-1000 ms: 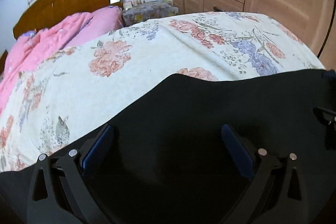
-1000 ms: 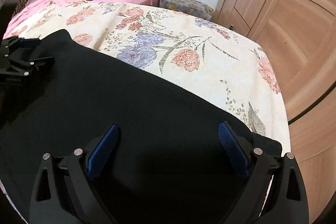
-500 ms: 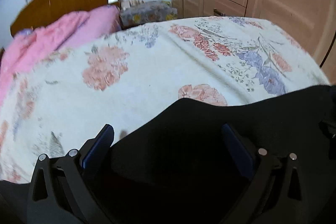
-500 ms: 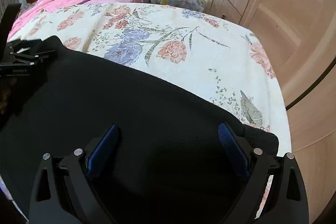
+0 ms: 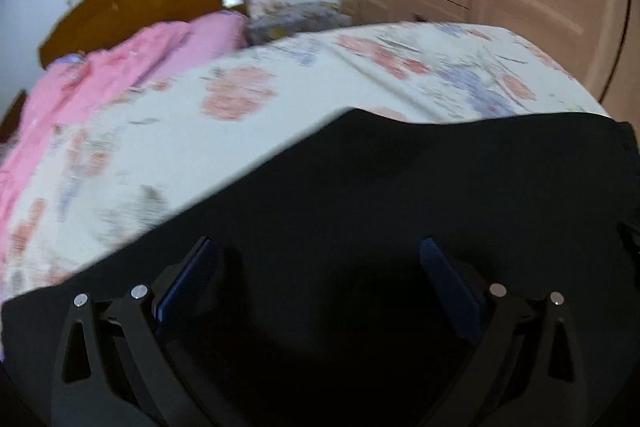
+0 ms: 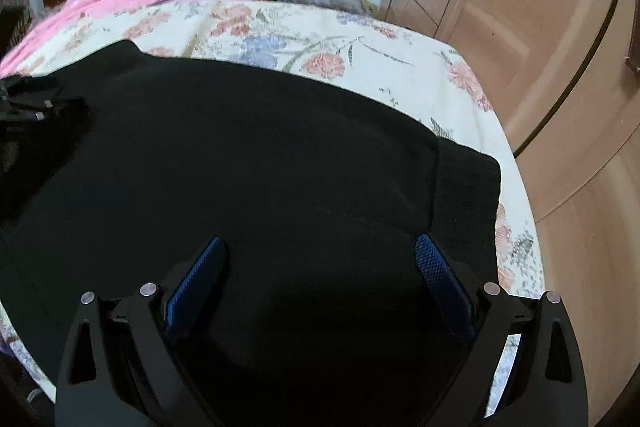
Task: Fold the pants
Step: 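Release the pants and move both grippers back over the folded stack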
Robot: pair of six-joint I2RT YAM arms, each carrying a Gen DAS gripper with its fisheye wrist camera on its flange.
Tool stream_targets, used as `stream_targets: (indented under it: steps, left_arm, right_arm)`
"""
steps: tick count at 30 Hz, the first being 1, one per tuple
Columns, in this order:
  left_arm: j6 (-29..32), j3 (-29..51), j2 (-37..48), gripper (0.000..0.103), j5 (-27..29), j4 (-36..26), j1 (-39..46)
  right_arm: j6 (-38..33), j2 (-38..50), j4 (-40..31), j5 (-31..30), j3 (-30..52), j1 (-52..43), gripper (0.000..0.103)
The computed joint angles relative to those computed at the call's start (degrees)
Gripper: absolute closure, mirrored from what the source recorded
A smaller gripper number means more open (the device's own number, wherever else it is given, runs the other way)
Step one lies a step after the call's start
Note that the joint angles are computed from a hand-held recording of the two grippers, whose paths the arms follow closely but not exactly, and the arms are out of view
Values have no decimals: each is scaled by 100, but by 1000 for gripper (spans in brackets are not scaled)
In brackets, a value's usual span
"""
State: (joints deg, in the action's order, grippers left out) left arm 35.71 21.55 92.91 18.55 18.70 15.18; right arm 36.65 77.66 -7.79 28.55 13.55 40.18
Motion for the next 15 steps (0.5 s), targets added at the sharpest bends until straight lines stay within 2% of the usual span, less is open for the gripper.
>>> stream_targets:
  steps: [3, 6, 8, 11, 15]
  left_arm:
    - [513, 125, -347, 2, 572, -507, 1045]
    - [1125, 579, -29, 2, 1173, -887, 2571]
    - [1416, 1085, 417, 2, 1493, -1116, 3559]
    - [1706, 2478, 1352, 2, 1893, -1846, 5137]
    - [1337, 4234, 2449, 2, 1376, -2244, 6034]
  right_arm:
    - [493, 392, -868, 458, 768, 602, 11]
    - [527, 740, -745, 479, 1478, 1225, 10]
    - [38, 1256, -218, 205, 2016, 1531, 10]
    - [-934, 2531, 279, -103, 3385, 1963, 10]
    - [-1948, 4033, 447, -1099, 5508, 2202, 10]
